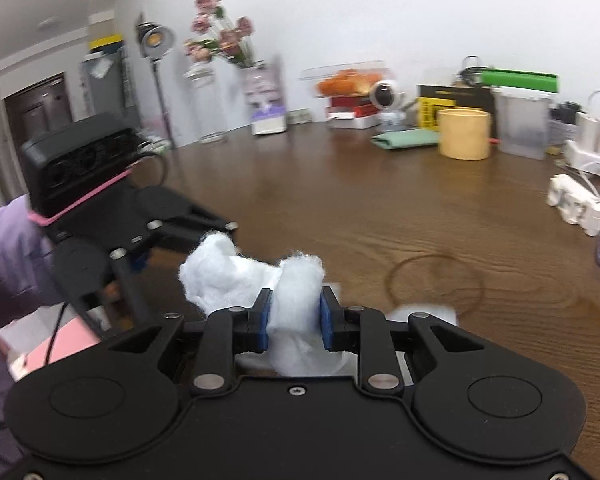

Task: Clean container
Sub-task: 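Keep wiping the box lid with the tissue in the right gripper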

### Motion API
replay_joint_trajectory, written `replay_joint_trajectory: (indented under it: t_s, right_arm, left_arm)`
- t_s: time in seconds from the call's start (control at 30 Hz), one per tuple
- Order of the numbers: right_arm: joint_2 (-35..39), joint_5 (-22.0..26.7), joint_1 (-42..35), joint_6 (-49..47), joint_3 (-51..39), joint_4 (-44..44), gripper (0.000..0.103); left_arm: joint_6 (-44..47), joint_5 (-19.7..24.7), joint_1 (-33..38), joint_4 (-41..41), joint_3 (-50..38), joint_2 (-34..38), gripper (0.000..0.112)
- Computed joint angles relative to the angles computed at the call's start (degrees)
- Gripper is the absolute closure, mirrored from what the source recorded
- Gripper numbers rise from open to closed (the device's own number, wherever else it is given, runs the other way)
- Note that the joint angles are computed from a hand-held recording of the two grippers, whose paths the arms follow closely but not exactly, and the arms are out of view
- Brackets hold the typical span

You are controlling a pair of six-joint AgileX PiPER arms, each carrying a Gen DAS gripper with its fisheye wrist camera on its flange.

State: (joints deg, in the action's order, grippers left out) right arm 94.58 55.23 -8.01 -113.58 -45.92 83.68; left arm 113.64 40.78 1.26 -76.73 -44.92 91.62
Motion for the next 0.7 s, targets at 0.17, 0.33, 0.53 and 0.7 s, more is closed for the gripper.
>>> replay_joint_trajectory:
  t_s: [0.17, 0.33, 0.53, 0.7]
  right_arm:
    - [2.8, 0.4, 2.9, -1.0, -1.4, 3.1, 0.075]
    - [2.5, 5.4, 3.5, -5.5, -0.7, -1.1, 0.075]
    - [0.0, 5.1, -0.6, -3.0, -0.6, -5.4, 0.077]
    - [0.7, -0.9, 0.0, -0.9, -1.4, -0.9, 0.077]
  left_arm:
    - [0.0, 0.0, -0.1, 0.0, 0.0, 0.0, 0.053]
    - [0.0, -0.2, -0.2, -0.1, -0.1, 0.1, 0.052]
    - [-0.3, -0.1, -0.3, 0.2, -0.4, 0.2, 0.052]
    - [0.0, 0.0, -0.3, 0.1, -0.2, 0.1, 0.052]
